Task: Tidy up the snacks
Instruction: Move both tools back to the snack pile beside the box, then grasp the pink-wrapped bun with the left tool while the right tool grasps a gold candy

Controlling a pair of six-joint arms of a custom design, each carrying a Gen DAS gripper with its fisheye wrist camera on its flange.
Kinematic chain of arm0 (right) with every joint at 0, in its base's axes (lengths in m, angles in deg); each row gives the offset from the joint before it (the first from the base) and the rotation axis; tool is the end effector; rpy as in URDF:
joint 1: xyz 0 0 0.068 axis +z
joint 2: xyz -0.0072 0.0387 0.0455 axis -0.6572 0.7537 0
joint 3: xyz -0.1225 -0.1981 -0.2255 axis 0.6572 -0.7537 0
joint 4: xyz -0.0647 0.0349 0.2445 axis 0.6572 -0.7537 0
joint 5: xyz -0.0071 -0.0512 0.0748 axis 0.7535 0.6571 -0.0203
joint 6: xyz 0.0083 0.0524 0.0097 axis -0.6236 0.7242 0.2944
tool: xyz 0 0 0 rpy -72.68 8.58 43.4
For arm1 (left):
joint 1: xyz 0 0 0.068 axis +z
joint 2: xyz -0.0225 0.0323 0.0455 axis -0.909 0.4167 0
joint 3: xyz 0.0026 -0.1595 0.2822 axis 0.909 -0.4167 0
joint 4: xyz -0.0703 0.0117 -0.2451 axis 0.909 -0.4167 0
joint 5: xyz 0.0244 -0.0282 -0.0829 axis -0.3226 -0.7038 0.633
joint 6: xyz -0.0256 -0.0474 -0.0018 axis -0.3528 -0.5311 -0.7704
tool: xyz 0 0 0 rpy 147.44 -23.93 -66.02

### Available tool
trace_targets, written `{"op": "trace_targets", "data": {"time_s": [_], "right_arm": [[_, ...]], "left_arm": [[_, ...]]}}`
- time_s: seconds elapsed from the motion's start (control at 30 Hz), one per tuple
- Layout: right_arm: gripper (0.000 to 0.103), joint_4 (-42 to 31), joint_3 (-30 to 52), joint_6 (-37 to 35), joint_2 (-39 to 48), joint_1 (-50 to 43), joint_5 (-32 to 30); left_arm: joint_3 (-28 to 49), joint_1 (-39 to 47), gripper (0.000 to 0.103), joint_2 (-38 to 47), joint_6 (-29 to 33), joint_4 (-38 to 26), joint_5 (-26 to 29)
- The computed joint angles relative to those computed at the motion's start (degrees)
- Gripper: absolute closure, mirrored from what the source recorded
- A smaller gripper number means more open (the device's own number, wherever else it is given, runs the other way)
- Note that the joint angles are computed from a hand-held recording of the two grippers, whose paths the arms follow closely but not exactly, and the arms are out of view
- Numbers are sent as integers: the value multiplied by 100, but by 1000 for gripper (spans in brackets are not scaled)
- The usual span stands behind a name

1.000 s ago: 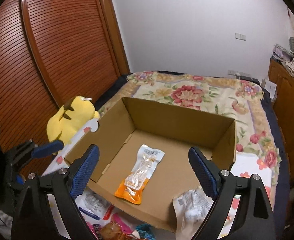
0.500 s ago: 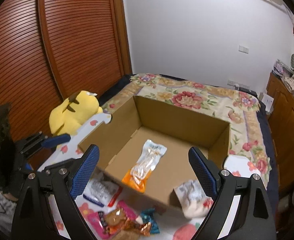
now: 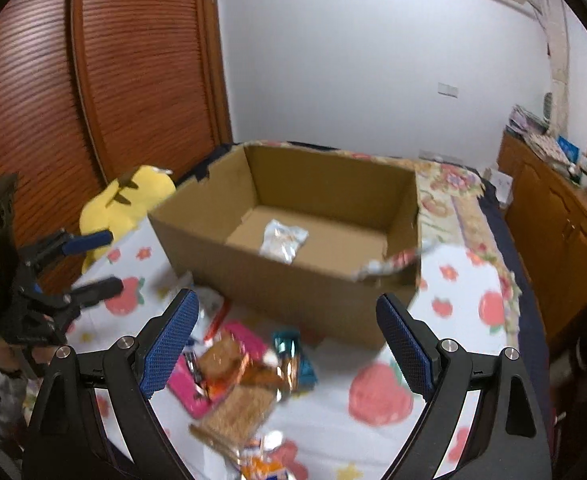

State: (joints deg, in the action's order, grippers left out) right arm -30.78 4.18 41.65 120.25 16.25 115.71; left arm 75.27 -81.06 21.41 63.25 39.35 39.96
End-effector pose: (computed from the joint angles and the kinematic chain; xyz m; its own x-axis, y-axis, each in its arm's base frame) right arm 0.1399 0.1732 0.2502 -0.6190 0.0663 -0.7826 0.0725 0.9970 0.0272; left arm 0.2444 -0.0895 0.2083 -0.3106 0.3764 -0.8728 0.8138 0.5798 -0.0396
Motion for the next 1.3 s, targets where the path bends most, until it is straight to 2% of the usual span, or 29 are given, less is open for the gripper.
{"op": "trace_targets", "data": {"time_s": [0.13, 0.3, 0.5, 0.57, 0.6, 0.7, 0.77, 0.87, 0.93, 1.0, 1.1, 1.17, 1.3], "right_arm": [[11, -254, -164, 811, 254, 483, 226], [12, -120, -430, 1445, 507, 689, 199], [14, 268, -859, 2090, 732, 906, 197], [16, 713, -1081, 2021, 777, 794, 142], [21, 985, -1188, 1921, 796, 680, 54], [26, 2070, -1569, 1434, 914, 193, -265], [33, 2708, -1729, 1104, 1088, -162, -515], [37, 3215, -1771, 852, 1378, -479, -780], [44, 3473, -1764, 740, 1573, -602, -924], [45, 3543, -1716, 694, 1719, -700, -1087], [54, 3860, -1818, 625, 1777, -782, -1279], [65, 3886, -1859, 644, 1724, -779, -1285], [82, 3967, -1979, 693, 1601, -686, -1244]], "left_arm": [[-334, -56, 26, 54, 93, 187, -19], [-485, -83, 26, 144, 34, 199, 78], [-746, -378, 26, 236, -68, 511, -300], [-791, -530, 26, 274, -134, 587, -455], [-808, -605, 26, 287, -173, 615, -514], [-838, -742, 26, 327, -283, 687, -616], [-818, -797, 27, 364, -360, 671, -659], [-825, -871, 30, 402, -413, 707, -748], [-803, -925, 33, 452, -433, 708, -807], [-772, -991, 34, 511, -439, 701, -862], [-718, -1121, 34, 646, -472, 729, -966], [-644, -1199, 34, 767, -522, 732, -1032], [-482, -1320, 34, 970, -590, 670, -1118]]}}
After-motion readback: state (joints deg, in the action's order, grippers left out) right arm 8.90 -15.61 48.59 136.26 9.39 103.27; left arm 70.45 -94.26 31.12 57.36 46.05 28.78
